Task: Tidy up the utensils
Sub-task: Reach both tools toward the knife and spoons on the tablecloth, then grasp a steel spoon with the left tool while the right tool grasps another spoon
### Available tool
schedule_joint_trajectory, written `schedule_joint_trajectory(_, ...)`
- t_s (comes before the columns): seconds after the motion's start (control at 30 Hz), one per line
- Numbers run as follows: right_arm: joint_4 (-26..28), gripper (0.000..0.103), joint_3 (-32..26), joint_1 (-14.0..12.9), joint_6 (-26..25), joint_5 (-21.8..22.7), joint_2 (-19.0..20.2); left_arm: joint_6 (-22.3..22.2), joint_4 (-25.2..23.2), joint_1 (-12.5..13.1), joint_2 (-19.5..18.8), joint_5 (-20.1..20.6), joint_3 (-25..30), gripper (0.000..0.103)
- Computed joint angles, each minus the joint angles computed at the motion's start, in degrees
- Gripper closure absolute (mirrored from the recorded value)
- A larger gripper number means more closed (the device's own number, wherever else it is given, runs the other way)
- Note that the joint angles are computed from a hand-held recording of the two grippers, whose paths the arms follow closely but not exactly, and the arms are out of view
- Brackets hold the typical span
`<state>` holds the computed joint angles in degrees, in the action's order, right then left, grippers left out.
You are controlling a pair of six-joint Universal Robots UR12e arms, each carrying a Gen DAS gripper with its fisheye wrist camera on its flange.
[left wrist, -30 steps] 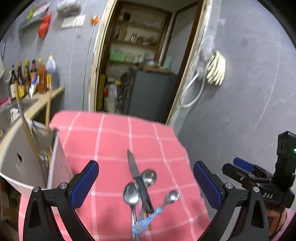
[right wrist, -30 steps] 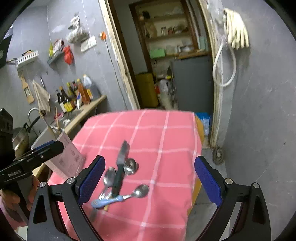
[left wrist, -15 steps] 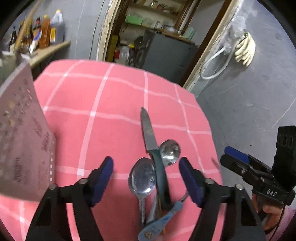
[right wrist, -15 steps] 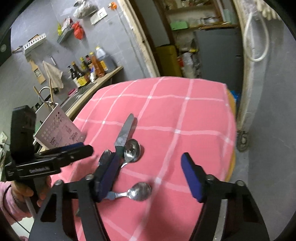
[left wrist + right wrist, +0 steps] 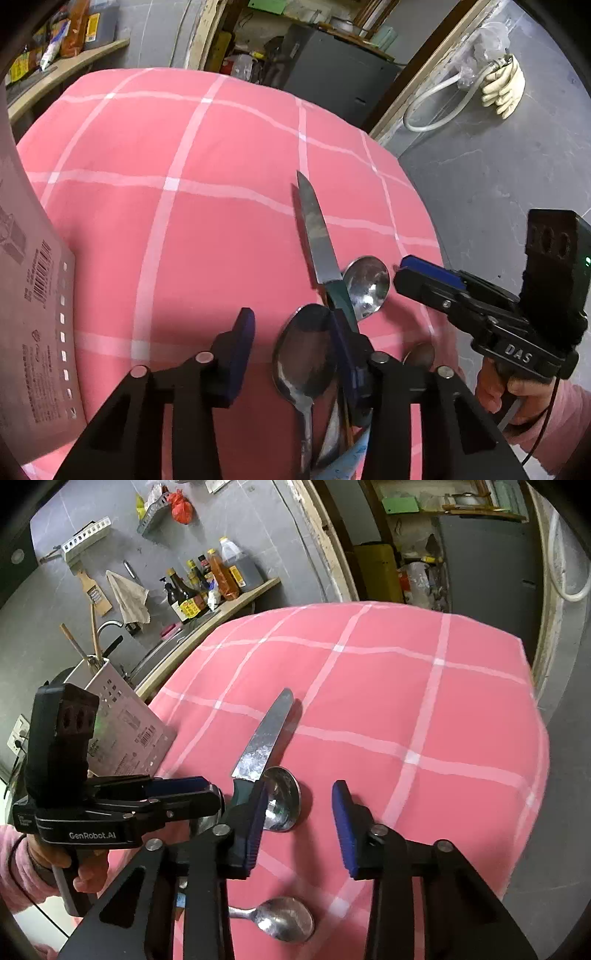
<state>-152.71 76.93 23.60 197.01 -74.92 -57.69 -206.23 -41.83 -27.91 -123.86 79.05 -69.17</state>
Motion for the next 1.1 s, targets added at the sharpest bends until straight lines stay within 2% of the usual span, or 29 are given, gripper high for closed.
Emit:
schedule_joint_trajectory(0.1,0.3,0.077,-0.3,-0.1,-0.2,1.0,0.4,-0.3,-0.2,0.2,-0.1,-0.5,0.1,0.072)
schedule_joint_trajectory(0.2,0.8,0.082,-0.6,-0.1,-0.3,1.8,0.7,-0.7,0.0,0.7,-0.1,-2.9,-0.1,0.082)
schedule_joint_trajectory(0.3,1.1,0.093,-0.8,-0.1,-0.2,2.2,0.9,0.2,-0.3,0.7,-0.2,-3.9,0.0,0.085)
schedule_joint_trajectory(0.37,1.0,0.099,-0.7,0.0,0.6,1.5,0.8,0.2,-0.1,0.8,-0.2,-4.5,0.0,0.091)
schedule_joint_trajectory(0.67,-1.4,0.100,1.5,0.0,2.4,-0.3,-0.8,1.8,0.2,0.5,1.0,-3.1,-0.9,0.100)
schedule_joint_trajectory(0.93,-2.0,0.100,4.4,0.0,4.9,-2.8,-3.4,2.6,0.7,0.1,2.6,-3.2,-2.6,0.100)
schedule_joint_trajectory(1.1,-1.8,0.100,6.6,0.0,7.0,-4.1,-5.0,2.6,-0.3,-0.4,3.7,-1.3,-3.8,0.101)
